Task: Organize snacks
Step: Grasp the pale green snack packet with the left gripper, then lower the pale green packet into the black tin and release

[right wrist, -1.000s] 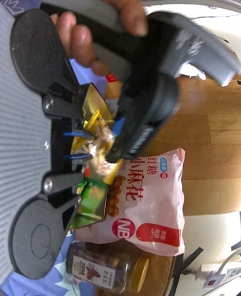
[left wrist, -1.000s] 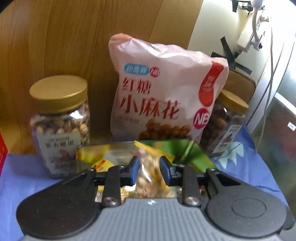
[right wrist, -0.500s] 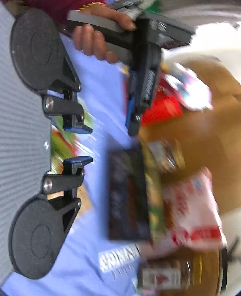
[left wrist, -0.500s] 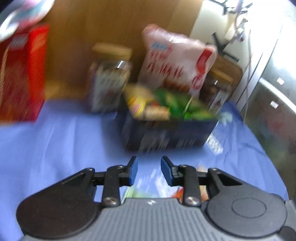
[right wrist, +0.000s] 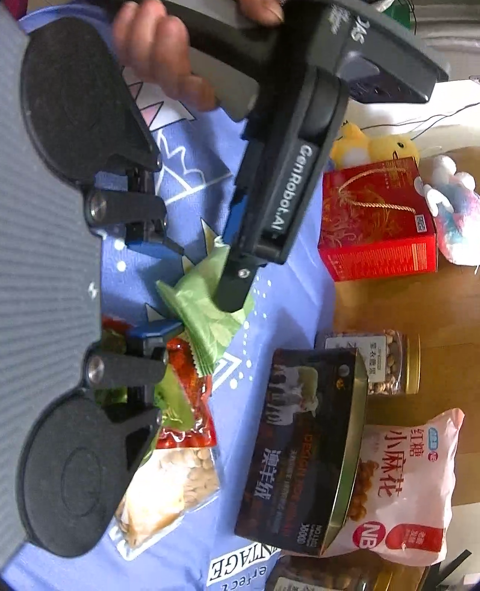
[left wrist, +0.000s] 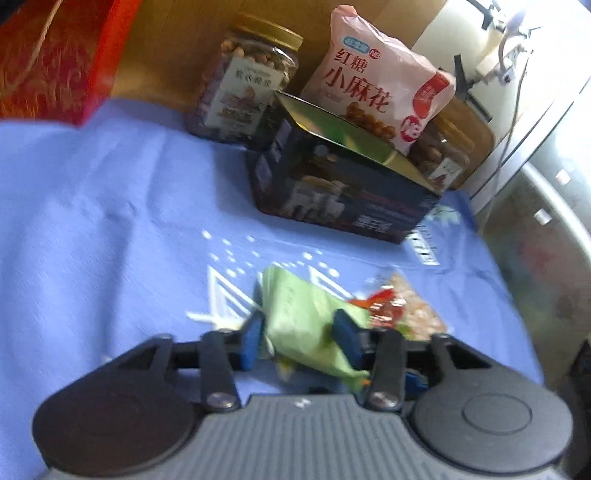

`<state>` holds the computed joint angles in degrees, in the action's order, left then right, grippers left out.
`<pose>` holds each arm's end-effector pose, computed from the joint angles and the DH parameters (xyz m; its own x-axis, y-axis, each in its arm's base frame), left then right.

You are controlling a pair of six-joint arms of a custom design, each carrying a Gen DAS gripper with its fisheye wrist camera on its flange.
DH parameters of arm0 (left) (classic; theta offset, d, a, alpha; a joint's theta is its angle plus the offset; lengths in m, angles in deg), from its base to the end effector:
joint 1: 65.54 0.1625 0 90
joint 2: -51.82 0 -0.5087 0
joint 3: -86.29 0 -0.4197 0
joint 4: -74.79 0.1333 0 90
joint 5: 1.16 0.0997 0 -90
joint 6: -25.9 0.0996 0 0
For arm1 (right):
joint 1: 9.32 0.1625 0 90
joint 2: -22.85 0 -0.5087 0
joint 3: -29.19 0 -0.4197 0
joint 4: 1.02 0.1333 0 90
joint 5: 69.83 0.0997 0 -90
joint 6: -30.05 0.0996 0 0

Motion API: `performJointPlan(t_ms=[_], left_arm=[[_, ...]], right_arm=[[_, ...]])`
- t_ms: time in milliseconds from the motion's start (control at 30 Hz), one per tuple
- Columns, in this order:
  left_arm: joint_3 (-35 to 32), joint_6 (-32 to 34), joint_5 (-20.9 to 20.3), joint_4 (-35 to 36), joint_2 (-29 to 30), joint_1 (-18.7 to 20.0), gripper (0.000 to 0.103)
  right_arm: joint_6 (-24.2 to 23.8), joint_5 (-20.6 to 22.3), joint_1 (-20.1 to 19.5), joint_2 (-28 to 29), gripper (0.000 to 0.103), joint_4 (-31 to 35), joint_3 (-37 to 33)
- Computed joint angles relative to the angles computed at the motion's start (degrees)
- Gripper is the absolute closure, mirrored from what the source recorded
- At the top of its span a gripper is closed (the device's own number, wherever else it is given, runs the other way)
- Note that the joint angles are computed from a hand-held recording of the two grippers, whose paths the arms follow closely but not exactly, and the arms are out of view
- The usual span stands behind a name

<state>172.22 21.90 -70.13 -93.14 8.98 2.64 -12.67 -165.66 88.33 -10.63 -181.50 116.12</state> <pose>-0.1458 -0.8189 0.2023 -0.9617 0.1031 -0.2540 0.2386 0.7710 -0.5904 0.2304 -0.7899 0.0869 -0.6583 -0.5895 0.4681 -0.7525 0.5326 -0.3874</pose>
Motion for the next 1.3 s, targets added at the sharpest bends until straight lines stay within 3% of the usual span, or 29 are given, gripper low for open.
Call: performJointPlan(t_ms=[133,300,433,667,933,1100,1200,1300], left_arm=[[2.13,-1.62,0.25,-3.33,-0.5,-0.41,0.066],[2.09,-1.24,0.33,-4.92,-0.9,-1.54,0.066],[-2.88,1.15,0.63,-3.0,0.65,-2.55,0.066],[-20.73,6.26,0.81,3.78,9.09,-3.33,0.066],[-41.97,7.81,3.95,12.87,21.1,-2.35,0.066],[-51.84,9.23,7.61,17.24,27.03,-2.4,0.062],[-51.51,7.9,7.32,17.43,26.88,-2.21,0.062],[-45.51,7.17,6.95,14.22,23.68,-2.37,0.062]], right_arm=[[-0.17,-0.36,0.07,-0.01,0.075,-2.71,0.77],[-0.26,2.19,-0.09,-0.76,0.075,-5.32,1.4],[-1.26,4.26,-0.14,-0.56,0.075,-6.46,-0.97],[1.24,5.62,-0.7,2.65,0.075,-4.35,-12.7],[0.82,-0.23,-0.95,10.36,0.073,-0.81,-27.87],[-2.59,-3.45,-1.24,13.82,0.071,-5.31,-32.46],[-1.07,-3.37,-1.64,13.33,0.07,-7.06,-31.75],[3.08,-1.52,-2.41,9.94,0.07,-9.17,-26.72]])
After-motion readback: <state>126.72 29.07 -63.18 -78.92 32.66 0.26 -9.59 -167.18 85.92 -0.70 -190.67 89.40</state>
